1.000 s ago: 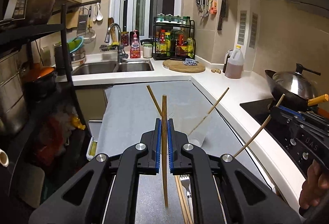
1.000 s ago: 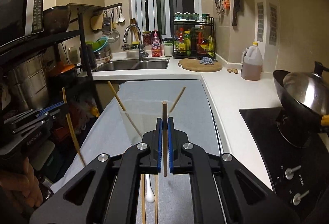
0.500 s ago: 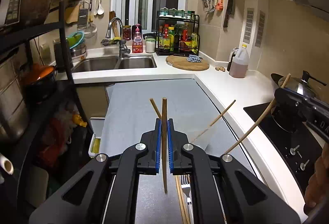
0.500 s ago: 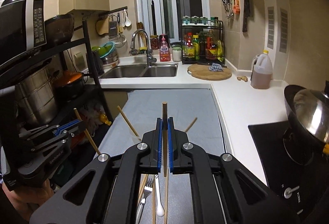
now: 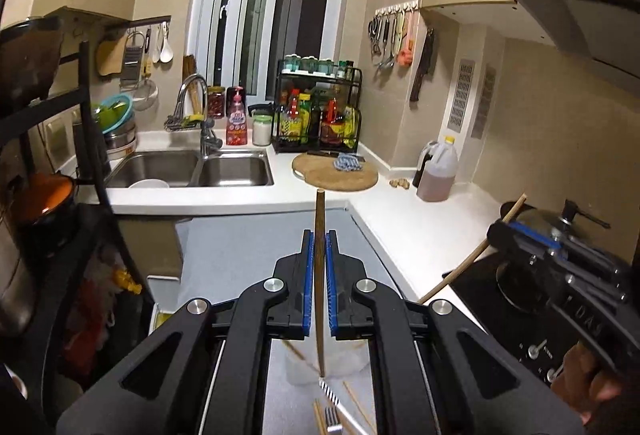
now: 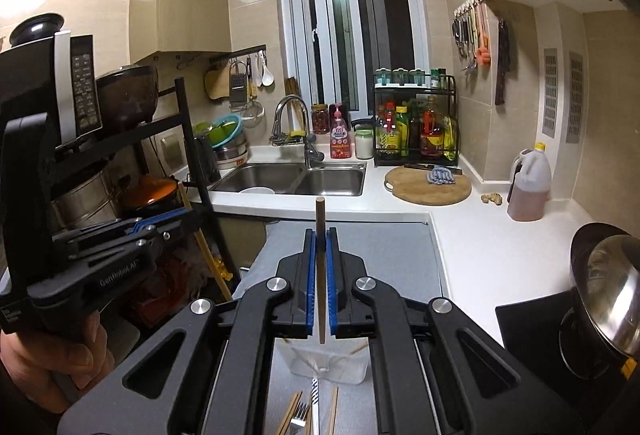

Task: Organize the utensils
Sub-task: 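Lift both held chopsticks and carry them above the clear cup, then open both tools to release the chopsticks into the cup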

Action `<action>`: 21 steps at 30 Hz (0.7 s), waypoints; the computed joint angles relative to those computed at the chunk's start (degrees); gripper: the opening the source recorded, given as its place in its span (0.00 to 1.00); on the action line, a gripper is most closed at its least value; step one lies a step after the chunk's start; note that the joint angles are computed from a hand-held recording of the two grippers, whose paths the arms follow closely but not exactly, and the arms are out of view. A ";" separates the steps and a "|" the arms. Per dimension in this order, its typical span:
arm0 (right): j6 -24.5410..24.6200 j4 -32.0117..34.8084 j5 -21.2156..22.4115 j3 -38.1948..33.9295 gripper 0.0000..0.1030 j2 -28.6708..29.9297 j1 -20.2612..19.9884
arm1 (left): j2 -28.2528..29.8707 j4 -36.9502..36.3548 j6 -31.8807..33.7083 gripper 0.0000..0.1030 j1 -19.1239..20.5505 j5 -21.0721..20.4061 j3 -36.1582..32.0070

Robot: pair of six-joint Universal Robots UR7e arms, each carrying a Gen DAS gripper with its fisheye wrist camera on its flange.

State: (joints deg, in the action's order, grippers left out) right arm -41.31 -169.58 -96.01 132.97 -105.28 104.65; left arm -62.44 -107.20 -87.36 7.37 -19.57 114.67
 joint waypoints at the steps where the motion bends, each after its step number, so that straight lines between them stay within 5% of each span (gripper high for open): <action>1: -0.46 -1.81 -0.49 -0.22 0.05 1.43 -0.05 | 0.27 -3.20 2.05 0.06 0.71 0.76 0.31; 6: -1.30 -4.65 0.07 -0.42 0.05 5.99 -3.03 | 3.00 -16.30 11.74 0.06 4.47 1.58 1.52; 18: -3.03 -8.96 2.92 2.89 0.07 12.07 -11.15 | 9.33 -41.92 29.43 0.06 11.94 -6.12 6.08; 20: -3.13 -9.66 1.65 3.05 0.23 12.50 -11.33 | 9.51 -41.02 28.79 0.10 11.92 -6.36 5.92; 21: -3.17 -10.04 1.43 3.11 0.28 12.39 -11.34 | 9.17 -40.06 27.53 0.21 11.33 -5.67 6.19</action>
State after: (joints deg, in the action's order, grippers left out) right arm -44.48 -179.62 -94.58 136.07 -92.89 93.31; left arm -53.27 -147.26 -59.83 18.70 -25.24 120.86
